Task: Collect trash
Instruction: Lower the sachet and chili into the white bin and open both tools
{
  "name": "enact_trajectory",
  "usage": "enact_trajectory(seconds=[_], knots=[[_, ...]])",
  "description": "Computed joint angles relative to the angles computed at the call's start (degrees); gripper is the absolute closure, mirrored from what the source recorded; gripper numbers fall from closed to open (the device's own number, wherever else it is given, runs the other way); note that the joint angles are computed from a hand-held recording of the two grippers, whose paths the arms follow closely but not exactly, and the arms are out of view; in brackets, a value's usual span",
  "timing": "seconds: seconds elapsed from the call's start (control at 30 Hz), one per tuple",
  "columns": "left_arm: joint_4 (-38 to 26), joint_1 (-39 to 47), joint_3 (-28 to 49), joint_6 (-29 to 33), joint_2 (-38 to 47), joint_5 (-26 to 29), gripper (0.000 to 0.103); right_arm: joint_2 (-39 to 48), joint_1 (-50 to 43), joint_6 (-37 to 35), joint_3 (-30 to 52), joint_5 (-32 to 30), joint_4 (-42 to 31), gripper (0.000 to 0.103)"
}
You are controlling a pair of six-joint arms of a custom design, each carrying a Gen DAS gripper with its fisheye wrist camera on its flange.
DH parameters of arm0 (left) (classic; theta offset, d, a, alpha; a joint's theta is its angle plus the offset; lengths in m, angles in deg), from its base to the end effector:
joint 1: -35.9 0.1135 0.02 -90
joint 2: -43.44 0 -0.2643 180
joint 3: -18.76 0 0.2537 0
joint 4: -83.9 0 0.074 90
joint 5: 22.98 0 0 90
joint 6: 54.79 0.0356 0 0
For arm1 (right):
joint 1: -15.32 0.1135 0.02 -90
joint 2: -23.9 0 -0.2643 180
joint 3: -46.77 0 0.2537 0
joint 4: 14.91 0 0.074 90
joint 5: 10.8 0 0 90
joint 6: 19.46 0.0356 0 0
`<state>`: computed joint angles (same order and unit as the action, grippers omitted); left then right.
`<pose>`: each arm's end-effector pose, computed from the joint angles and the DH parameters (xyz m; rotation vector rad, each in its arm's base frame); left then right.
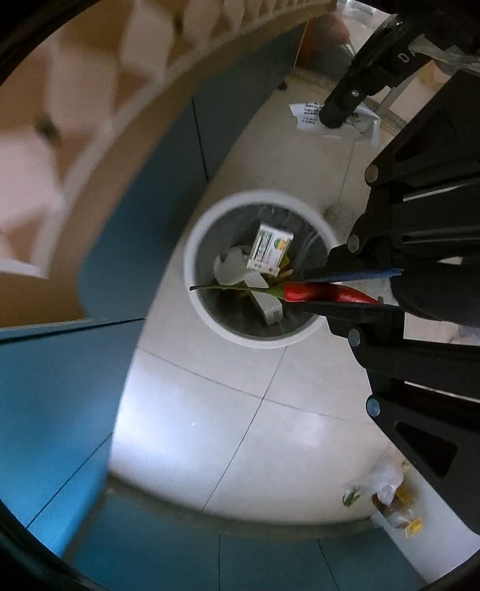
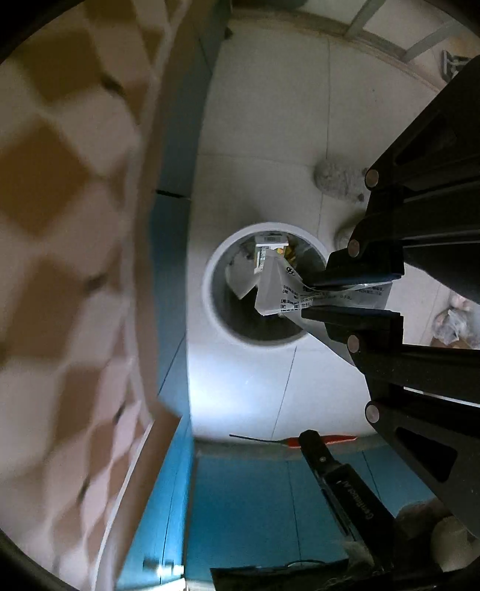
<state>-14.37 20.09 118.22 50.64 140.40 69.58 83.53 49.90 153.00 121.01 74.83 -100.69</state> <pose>0.2829 -0.0818 0.2779 -0.8152 -2.9287 0.0674 0.1361 0.0971 0.3019 1.1985 2.7461 0.4834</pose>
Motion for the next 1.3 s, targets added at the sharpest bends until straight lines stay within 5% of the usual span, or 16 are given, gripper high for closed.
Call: enact_trajectory(seconds=[0.27,0.43,0.57,0.63,0.7,0.77,0.9,1.07,1.3], knots=[[15.33,2.31,-11.94,0.48,10.99,1.80,0.096,7.22,-5.77,-3.91,-29.11,-7.47,36.16,0.092],[17.83,2.63,-13.16,0.27,14.36,1.72,0.095,18.39,-7.43,-5.75,-34.36,-9.77,51.19,0.090],[16.61,3.14,-12.81,0.96,13.81,1.58,0.093,24.18,-7.78,-6.92,-34.71,-10.94,55.96,0.083],[16.13,3.37,-12.62,1.53,12.69,0.99,0.084,25.37,-7.92,-7.18,-34.09,-10.89,55.77,0.075],[15.78,3.86,-12.52,2.44,10.50,0.28,0.047,25.05,-7.77,-7.77,-33.29,-10.91,53.83,0.074],[16.16,4.21,-12.69,2.96,8.06,-0.84,0.021,23.95,-7.07,-8.17,-32.07,-10.23,50.63,0.064],[13.73,6.23,-10.90,4.48,4.28,-2.39,0.002,21.83,-5.13,-9.46,-27.36,-7.70,41.47,0.040],[10.86,8.27,-9.13,6.47,-1.22,-4.66,0.001,19.23,-2.07,-9.57,-20.59,-4.80,29.54,0.003],[0.69,11.56,-0.83,10.00,-7.38,-6.46,0.001,14.79,3.19,-6.98,-8.74,-2.23,11.30,0.000]])
